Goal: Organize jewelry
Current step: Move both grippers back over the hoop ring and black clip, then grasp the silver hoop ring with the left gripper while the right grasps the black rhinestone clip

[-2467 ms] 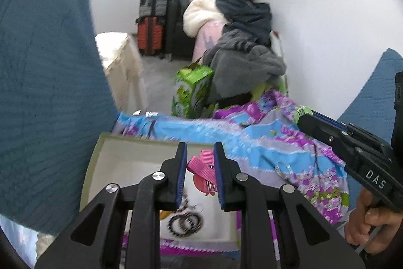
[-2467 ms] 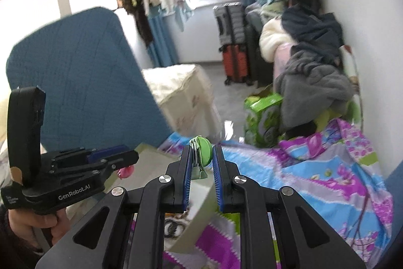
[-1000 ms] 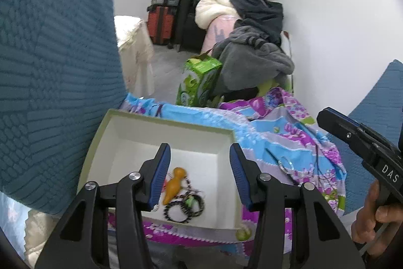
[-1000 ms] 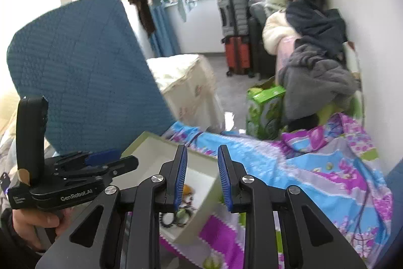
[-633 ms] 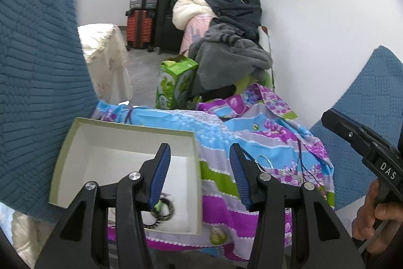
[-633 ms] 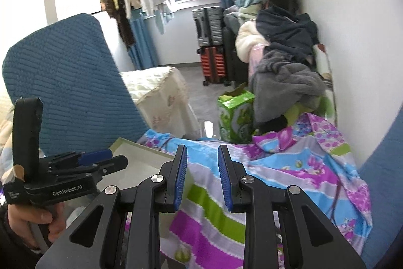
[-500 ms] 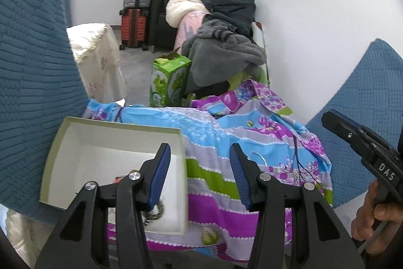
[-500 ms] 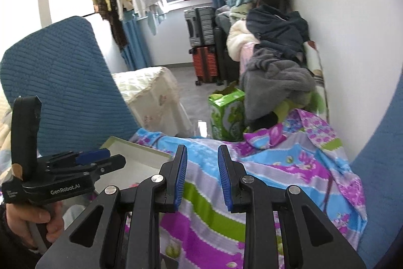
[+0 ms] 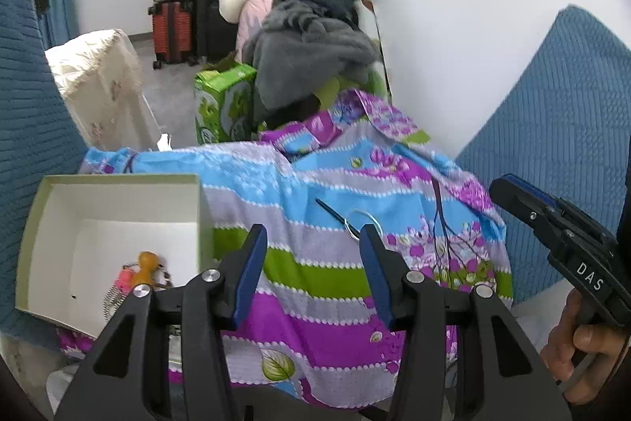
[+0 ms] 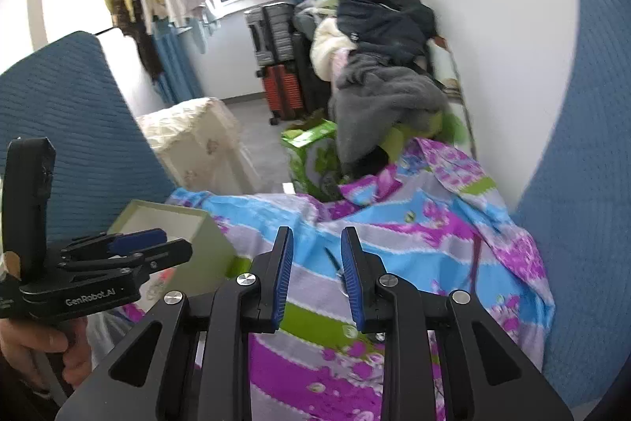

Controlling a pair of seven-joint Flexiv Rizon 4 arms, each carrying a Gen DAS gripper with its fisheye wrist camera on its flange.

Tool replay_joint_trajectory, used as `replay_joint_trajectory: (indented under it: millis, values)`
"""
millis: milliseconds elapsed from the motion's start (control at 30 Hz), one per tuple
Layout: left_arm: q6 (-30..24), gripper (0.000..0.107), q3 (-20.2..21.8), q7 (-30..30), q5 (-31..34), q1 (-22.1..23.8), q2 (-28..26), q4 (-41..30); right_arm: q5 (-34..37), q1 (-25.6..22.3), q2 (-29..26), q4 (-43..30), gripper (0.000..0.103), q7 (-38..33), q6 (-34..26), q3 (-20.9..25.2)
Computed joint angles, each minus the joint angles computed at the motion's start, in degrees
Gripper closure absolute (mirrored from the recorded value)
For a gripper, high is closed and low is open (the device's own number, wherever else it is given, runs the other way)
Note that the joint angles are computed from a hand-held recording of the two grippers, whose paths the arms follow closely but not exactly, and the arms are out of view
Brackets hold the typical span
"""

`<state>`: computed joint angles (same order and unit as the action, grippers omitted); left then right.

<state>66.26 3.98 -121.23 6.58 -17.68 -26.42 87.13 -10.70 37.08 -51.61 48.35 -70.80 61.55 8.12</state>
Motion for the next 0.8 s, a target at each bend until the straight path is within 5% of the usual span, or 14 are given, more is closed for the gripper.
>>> replay_joint_trajectory:
  millis: [333, 567, 800]
  values:
    - [4.0, 0.057, -4.6, 4.8, -7.1, 1.9, -4.8, -0.6, -0.3, -2.3, 1.0, 9.1, 0.08, 4.0, 4.5, -0.7]
    - [6.5, 0.061, -9.1, 11.4, -16.0, 4.4, -9.9, -2.1, 0.4, -3.8, -2.6, 7.8, 0.08, 1.6, 4.2, 1.9]
    - [4.7, 0.064, -9.1, 13.7, -19.6, 3.9, -15.2, -6.9, 2.4, -4.5, -6.4, 3.9, 0.08, -3.6, 1.6, 4.2]
